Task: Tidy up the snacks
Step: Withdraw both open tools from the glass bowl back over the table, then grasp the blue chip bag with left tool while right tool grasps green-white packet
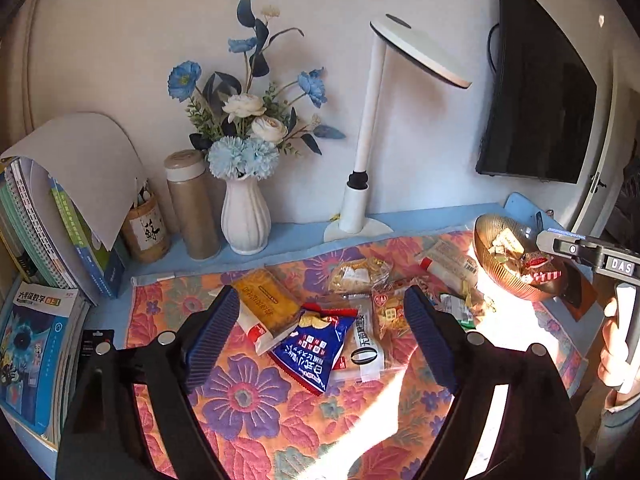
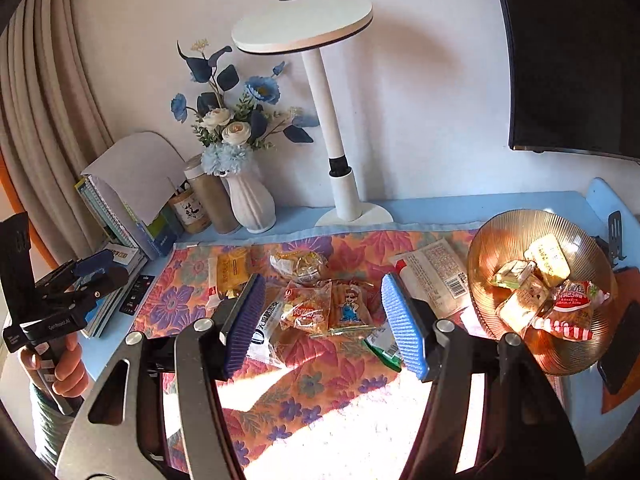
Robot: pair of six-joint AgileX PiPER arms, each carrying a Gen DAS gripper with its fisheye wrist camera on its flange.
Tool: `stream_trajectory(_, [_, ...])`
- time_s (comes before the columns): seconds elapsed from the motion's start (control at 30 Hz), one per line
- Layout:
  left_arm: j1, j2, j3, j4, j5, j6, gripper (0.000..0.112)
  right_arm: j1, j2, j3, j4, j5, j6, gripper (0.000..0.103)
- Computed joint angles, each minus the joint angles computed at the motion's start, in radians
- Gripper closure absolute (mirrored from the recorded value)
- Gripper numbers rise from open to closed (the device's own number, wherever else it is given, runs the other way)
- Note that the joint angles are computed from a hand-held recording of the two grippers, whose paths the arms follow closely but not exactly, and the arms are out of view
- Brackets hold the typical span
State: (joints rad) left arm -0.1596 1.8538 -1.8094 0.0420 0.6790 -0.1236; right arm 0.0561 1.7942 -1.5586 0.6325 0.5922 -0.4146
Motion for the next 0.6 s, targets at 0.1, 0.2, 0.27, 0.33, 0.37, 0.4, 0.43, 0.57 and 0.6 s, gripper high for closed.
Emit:
stream_trajectory(0.1, [0.008,0.043,0.059,-0.007,-0.016,0.025,0.029,0.012,0.039,0.027,0.010,-0.002,0.019,0.040])
stream_trajectory(0.2, [0.017,0.117,0.063,-0.041,-0.008,0.093,0.029,-0.003,0.091,0.082,0.078,-0.010,0.016,0.040])
stream_trajectory(0.27, [0.038,0.197,0.012,-0.118,0.050,0.178,0.029,-0.002,0.129,0.141,0.090,-0.043,0.057,0.040])
stream_trajectory(0.33, [0.090,0.292,-0.075,-0.278,0.146,0.267,0.029,-0.004,0.191,0.163,0.144,-0.034,0.041,0.040])
stream_trajectory(0.37, [0.117,0.329,-0.106,-0.345,0.173,0.288,0.029,-0.005,0.223,0.158,0.154,-0.023,0.052,0.040])
stream_trajectory(0.4, [0.140,0.360,-0.132,-0.391,0.190,0.293,0.029,-0.004,0.252,0.146,0.148,-0.019,0.078,0.040])
stream_trajectory(0.43, [0.159,0.386,-0.154,-0.418,0.198,0.287,0.029,-0.001,0.276,0.131,0.126,-0.026,0.119,0.041])
stream_trajectory(0.57, [0.211,0.511,-0.327,-0.512,0.285,0.297,0.019,0.026,0.320,0.046,-0.038,-0.069,0.318,0.034])
stream_trajectory(0.6, [0.218,0.553,-0.405,-0.526,0.326,0.293,0.018,0.031,0.334,0.014,-0.088,-0.068,0.380,0.030])
